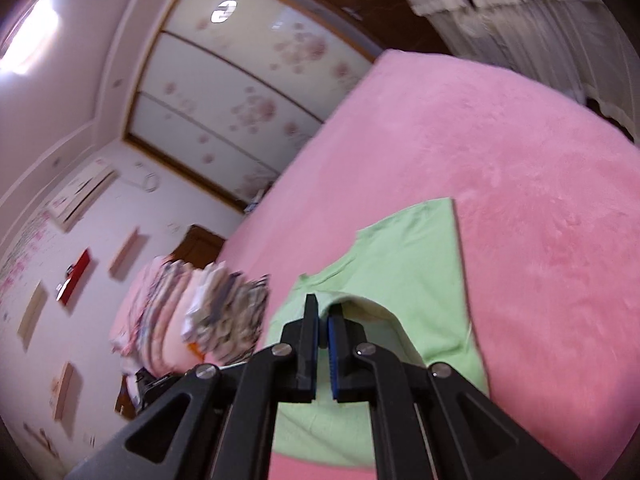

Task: Fold small clothes

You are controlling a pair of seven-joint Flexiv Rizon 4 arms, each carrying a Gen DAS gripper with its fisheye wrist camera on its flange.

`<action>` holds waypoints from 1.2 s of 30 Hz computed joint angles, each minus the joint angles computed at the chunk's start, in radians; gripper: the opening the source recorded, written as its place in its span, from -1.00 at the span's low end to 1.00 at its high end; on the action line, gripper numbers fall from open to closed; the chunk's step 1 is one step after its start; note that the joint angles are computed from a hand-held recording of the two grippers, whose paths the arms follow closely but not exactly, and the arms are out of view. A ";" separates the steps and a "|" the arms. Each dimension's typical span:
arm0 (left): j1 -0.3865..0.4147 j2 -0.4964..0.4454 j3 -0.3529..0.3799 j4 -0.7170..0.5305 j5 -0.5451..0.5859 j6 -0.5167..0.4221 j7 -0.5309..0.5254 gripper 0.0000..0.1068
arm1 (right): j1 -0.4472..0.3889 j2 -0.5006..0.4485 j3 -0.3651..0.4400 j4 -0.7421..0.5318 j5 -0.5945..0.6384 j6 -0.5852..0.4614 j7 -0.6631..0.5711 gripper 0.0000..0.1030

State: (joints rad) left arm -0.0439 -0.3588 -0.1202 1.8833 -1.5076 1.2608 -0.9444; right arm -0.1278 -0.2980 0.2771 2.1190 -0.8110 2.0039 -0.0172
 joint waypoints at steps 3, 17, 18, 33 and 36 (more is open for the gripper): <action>0.015 -0.095 -0.006 -0.086 0.126 0.006 -0.112 -0.95 | -0.028 -0.085 0.024 -0.073 -0.012 -0.048 0.028 -0.93; 0.090 -0.358 -0.059 -0.363 0.526 0.018 -0.435 -0.95 | -0.061 -0.332 0.135 -0.333 0.104 -0.243 -0.075 -0.93; 0.090 -0.375 -0.056 -0.386 0.556 0.013 -0.462 -0.95 | -0.054 -0.336 0.133 -0.343 0.117 -0.250 -0.084 -0.93; 0.090 -0.501 -0.001 -0.568 0.902 -0.059 -0.736 -0.68 | 0.006 -0.427 0.146 -0.521 0.268 -0.495 -0.250 -0.84; 0.084 -0.514 0.017 -0.597 0.966 -0.059 -0.773 -0.41 | 0.053 -0.418 0.078 -0.523 0.303 -0.463 -0.240 -0.55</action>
